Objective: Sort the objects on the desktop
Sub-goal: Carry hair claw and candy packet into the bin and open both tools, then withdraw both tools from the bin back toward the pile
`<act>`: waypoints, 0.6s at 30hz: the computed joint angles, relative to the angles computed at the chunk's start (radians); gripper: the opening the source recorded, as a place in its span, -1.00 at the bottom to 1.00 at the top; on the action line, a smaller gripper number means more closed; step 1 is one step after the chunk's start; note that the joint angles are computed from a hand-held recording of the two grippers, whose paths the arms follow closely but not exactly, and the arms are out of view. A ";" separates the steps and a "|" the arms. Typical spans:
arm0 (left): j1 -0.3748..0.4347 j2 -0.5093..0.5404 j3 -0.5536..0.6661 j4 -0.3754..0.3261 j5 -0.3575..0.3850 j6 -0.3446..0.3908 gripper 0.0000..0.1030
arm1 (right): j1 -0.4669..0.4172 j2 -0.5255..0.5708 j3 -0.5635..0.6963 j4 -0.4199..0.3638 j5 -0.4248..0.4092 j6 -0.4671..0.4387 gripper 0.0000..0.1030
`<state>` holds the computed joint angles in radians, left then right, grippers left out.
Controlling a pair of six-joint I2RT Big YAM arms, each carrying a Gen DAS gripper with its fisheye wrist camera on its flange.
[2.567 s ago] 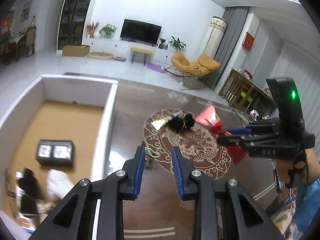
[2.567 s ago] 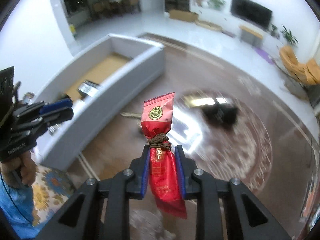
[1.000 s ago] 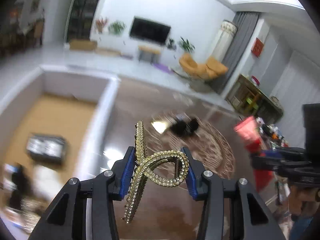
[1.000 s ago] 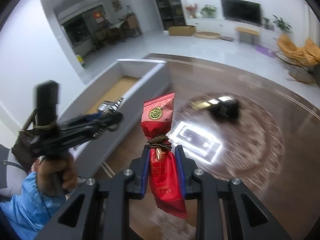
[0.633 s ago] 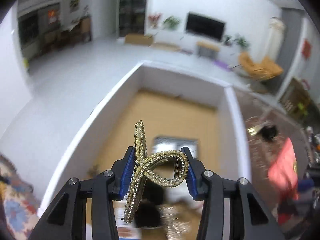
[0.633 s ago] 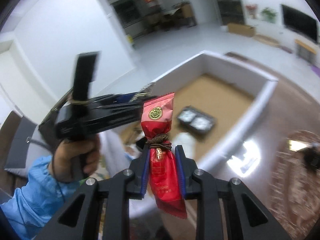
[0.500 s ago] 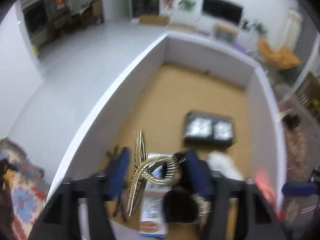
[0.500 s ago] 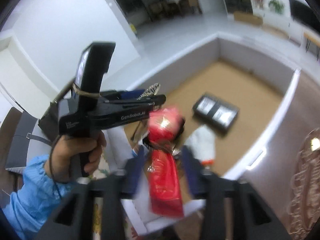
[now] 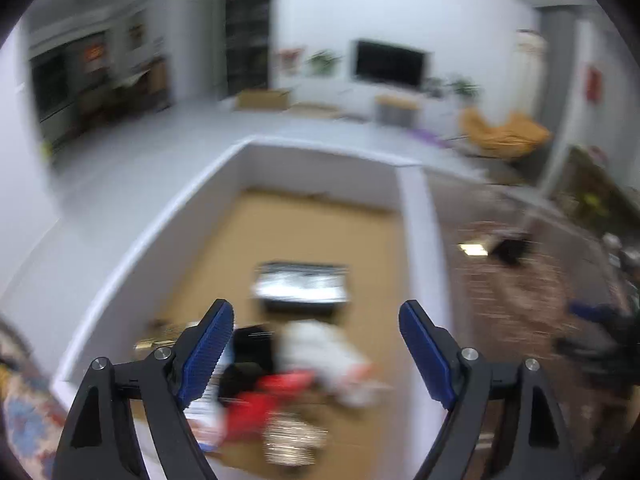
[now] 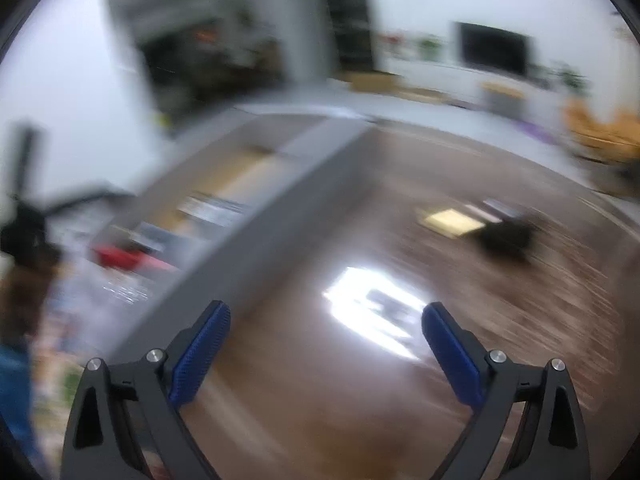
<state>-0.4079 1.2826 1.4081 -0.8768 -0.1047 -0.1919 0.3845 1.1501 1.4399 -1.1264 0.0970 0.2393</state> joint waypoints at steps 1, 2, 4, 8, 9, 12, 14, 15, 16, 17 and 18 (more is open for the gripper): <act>-0.047 -0.010 -0.001 0.014 0.008 -0.001 0.82 | -0.043 -0.029 -0.048 -0.043 0.047 0.001 0.88; -0.106 -0.015 -0.002 0.035 0.011 -0.003 0.93 | -0.087 -0.058 -0.087 -0.075 0.068 0.010 0.88; -0.211 -0.002 -0.003 0.071 0.013 0.002 1.00 | -0.182 -0.132 -0.180 -0.092 0.065 0.033 0.88; -0.356 0.118 0.034 0.063 0.018 -0.011 1.00 | -0.312 -0.228 -0.286 -0.101 0.072 0.022 0.88; -0.370 0.152 0.059 0.044 0.019 -0.017 1.00 | -0.342 -0.240 -0.298 -0.102 0.063 0.006 0.88; -0.402 0.270 0.101 0.027 0.030 -0.032 1.00 | -0.370 -0.255 -0.330 -0.086 0.050 -0.014 0.88; -0.406 0.350 0.137 0.027 0.011 -0.026 1.00 | -0.378 -0.262 -0.356 -0.063 0.043 -0.024 0.88; -0.408 0.379 0.155 0.023 0.000 -0.023 1.00 | -0.383 -0.260 -0.362 -0.052 0.036 -0.027 0.88; -0.406 0.416 0.184 0.014 -0.014 -0.018 1.00 | -0.383 -0.268 -0.369 -0.044 0.038 -0.030 0.88; -0.397 0.448 0.210 0.008 -0.023 -0.009 1.00 | -0.382 -0.276 -0.374 -0.042 0.042 -0.032 0.88; -0.402 0.479 0.238 -0.003 -0.035 -0.011 1.00 | -0.374 -0.283 -0.377 -0.041 0.050 -0.030 0.88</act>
<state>-0.8099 1.7616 1.6465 -0.8794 -0.1399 -0.2028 0.0106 0.8674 1.0625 -1.1679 0.1473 0.2097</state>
